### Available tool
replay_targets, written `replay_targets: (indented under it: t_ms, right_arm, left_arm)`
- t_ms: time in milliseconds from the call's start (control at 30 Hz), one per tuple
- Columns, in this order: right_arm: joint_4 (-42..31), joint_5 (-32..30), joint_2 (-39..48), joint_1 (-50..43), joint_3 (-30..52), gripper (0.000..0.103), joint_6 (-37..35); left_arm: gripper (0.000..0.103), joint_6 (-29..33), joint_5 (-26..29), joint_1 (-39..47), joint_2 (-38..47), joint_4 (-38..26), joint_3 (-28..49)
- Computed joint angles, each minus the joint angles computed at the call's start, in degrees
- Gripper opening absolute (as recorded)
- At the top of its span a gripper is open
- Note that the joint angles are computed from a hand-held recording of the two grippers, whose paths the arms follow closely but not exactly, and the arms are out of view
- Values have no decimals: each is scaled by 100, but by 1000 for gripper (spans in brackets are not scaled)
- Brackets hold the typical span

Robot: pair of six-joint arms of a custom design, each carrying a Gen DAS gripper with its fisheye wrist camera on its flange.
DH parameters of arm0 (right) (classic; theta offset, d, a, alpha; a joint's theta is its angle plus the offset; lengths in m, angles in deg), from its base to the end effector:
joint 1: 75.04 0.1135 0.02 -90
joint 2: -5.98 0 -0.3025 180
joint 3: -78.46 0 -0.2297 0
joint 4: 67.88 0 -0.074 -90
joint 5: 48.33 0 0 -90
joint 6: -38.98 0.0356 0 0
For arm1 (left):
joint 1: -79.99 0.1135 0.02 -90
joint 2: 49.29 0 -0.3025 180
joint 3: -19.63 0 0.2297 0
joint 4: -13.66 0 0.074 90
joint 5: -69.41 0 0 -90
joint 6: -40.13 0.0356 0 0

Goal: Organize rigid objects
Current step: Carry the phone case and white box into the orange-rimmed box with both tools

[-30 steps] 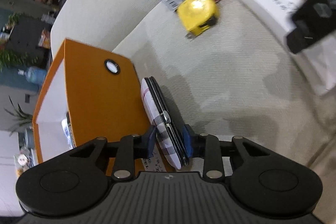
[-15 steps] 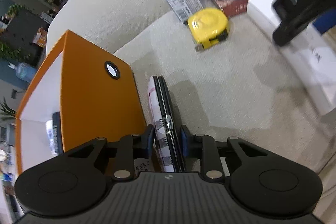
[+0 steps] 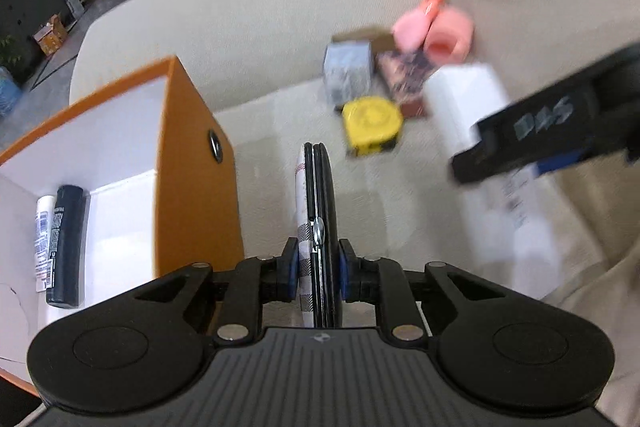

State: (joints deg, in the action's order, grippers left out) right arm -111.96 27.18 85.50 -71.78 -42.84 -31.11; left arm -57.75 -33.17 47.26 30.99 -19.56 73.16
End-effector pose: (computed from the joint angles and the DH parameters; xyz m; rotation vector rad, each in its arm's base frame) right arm 0.2248 0.0217 0.2311 0.3184 2.7091 0.4615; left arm 0.1964 -0.1170 0.2141 0.4800 2.5325 0.0265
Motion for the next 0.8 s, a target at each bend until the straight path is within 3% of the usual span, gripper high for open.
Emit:
replay_targets:
  t_ms: [233,433,633,800]
  right_arm:
    - [-622,388,-589,926,757,60,424]
    - [-1207,847,-369,1854,2160,60,608]
    - [-1510,700,517,2649,3644,60,1094]
    - [-1962,1138,1907,3370,4869,60,1514]
  left_arm:
    - [21,395,869,936,-1056,-569,334]
    - [21,1245,2082,2713,-1607,-900,762]
    - [21,2509,3392,4757,-984,-1174,1305]
    - [21,2972,3717,5649,153,-853,1457]
